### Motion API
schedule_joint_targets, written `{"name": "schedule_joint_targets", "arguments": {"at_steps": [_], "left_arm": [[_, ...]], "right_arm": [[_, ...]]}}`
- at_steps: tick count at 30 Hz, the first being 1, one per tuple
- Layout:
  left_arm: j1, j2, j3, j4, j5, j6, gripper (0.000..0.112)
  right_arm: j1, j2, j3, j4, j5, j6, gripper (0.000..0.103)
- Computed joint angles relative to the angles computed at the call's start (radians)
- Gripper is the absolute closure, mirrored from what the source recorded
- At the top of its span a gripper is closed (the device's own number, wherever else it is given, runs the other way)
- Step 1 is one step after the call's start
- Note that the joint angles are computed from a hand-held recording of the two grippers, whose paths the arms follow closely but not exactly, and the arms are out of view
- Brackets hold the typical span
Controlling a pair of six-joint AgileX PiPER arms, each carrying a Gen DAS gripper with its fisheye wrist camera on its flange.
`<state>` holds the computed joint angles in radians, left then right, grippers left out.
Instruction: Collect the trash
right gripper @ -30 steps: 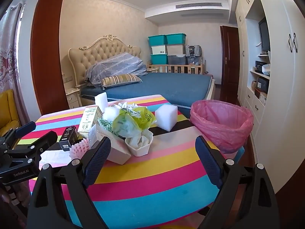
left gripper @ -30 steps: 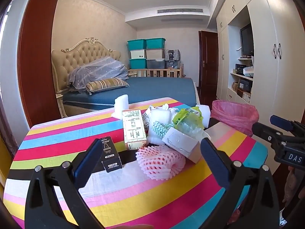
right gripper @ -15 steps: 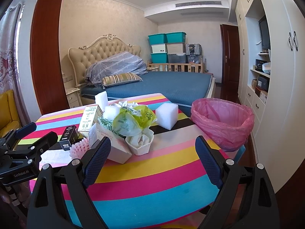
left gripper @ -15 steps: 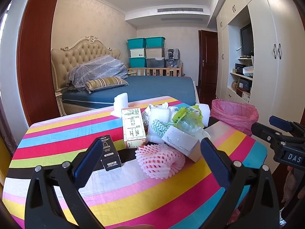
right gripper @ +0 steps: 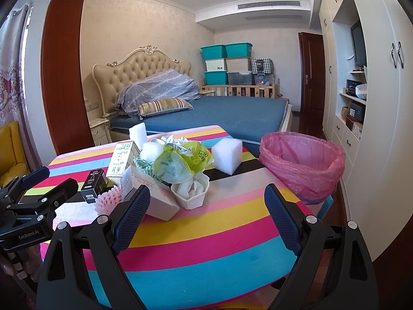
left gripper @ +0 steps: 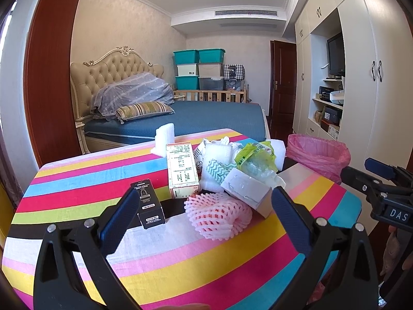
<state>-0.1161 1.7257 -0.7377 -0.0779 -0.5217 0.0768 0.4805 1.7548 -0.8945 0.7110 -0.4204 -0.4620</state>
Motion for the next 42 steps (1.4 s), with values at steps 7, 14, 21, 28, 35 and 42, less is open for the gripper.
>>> {"name": "schedule_joint_targets", "arguments": {"at_steps": [7, 14, 21, 28, 35, 42], "left_arm": [[0.016, -0.001, -0.003, 0.024, 0.008, -0.021, 0.014], [0.027, -0.003, -0.004, 0.056, 0.016, -0.046, 0.014], [0.027, -0.004, 0.0, 0.057, 0.015, -0.047, 0.014], [0.026, -0.004, -0.001, 0.054, 0.015, -0.044, 0.014], [0.026, -0.006, 0.002, 0.055, 0.016, -0.043, 0.014], [0.028, -0.007, 0.004, 0.06, 0.017, -0.046, 0.014]], "right_arm": [[0.01, 0.023, -0.016, 0.004, -0.002, 0.003, 0.019], [0.01, 0.031, -0.022, 0.005, 0.005, 0.011, 0.019], [-0.008, 0.019, -0.027, -0.012, 0.04, 0.026, 0.019], [-0.007, 0.016, -0.026, -0.009, 0.043, 0.023, 0.019], [-0.007, 0.016, -0.028, -0.009, 0.055, 0.027, 0.019], [-0.009, 0.019, -0.031, -0.017, 0.06, 0.033, 0.019]]}}
